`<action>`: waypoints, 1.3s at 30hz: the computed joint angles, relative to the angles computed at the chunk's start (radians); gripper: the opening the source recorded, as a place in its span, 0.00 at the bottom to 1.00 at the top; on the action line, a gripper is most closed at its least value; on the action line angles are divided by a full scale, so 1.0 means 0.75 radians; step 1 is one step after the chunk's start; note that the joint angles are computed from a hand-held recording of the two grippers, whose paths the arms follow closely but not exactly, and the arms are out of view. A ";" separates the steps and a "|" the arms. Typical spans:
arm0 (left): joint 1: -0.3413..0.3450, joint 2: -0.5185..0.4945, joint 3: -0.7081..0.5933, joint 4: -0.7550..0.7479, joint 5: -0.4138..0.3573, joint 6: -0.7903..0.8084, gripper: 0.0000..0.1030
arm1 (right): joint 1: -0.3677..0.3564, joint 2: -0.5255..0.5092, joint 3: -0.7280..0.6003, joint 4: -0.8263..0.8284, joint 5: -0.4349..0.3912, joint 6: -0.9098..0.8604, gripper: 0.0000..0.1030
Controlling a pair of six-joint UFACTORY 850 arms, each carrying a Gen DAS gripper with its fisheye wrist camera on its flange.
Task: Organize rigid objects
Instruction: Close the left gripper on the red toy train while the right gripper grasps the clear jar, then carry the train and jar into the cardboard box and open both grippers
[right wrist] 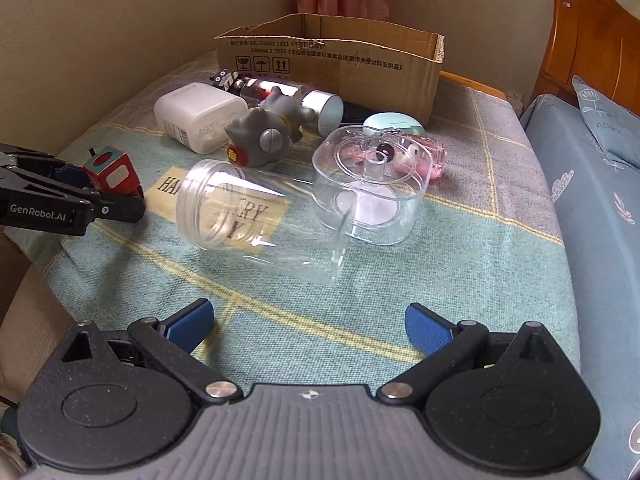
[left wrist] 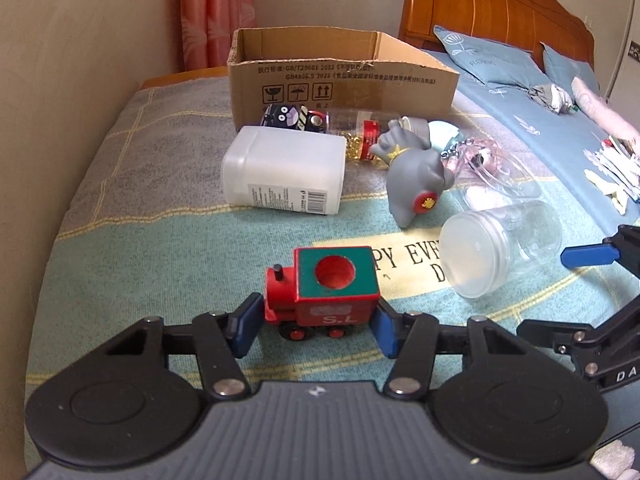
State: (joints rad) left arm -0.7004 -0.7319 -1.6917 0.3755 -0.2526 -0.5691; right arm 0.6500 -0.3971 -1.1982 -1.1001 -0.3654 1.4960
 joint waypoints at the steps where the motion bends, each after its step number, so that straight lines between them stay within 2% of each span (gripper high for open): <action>1: 0.000 0.001 0.002 0.050 -0.004 -0.042 0.54 | 0.001 -0.001 -0.007 -0.004 0.009 0.003 1.00; 3: 0.002 0.006 0.010 0.126 -0.006 -0.105 0.54 | 0.002 -0.010 -0.030 0.002 0.015 -0.008 1.00; 10: 0.029 0.031 0.052 0.165 0.024 -0.165 0.54 | -0.010 -0.086 -0.160 0.192 0.047 -0.213 1.00; 17: 0.048 0.033 0.059 0.119 0.039 -0.137 0.54 | 0.002 -0.201 -0.330 0.412 -0.071 -0.446 1.00; 22: 0.054 0.029 0.059 0.137 0.050 -0.147 0.54 | 0.004 -0.247 -0.409 0.495 -0.142 -0.496 1.00; 26: 0.061 0.026 0.054 0.079 0.058 -0.090 0.54 | 0.013 -0.279 -0.464 0.482 -0.206 -0.470 1.00; 30: 0.063 0.023 0.048 0.030 0.057 -0.043 0.54 | 0.019 -0.295 -0.501 0.510 -0.264 -0.520 0.93; 35: 0.061 0.024 0.037 0.008 0.037 -0.022 0.54 | 0.026 -0.261 -0.467 0.491 -0.237 -0.544 0.93; 39: 0.055 0.034 0.034 0.065 0.018 -0.072 0.54 | 0.026 -0.214 -0.420 0.456 -0.197 -0.544 0.93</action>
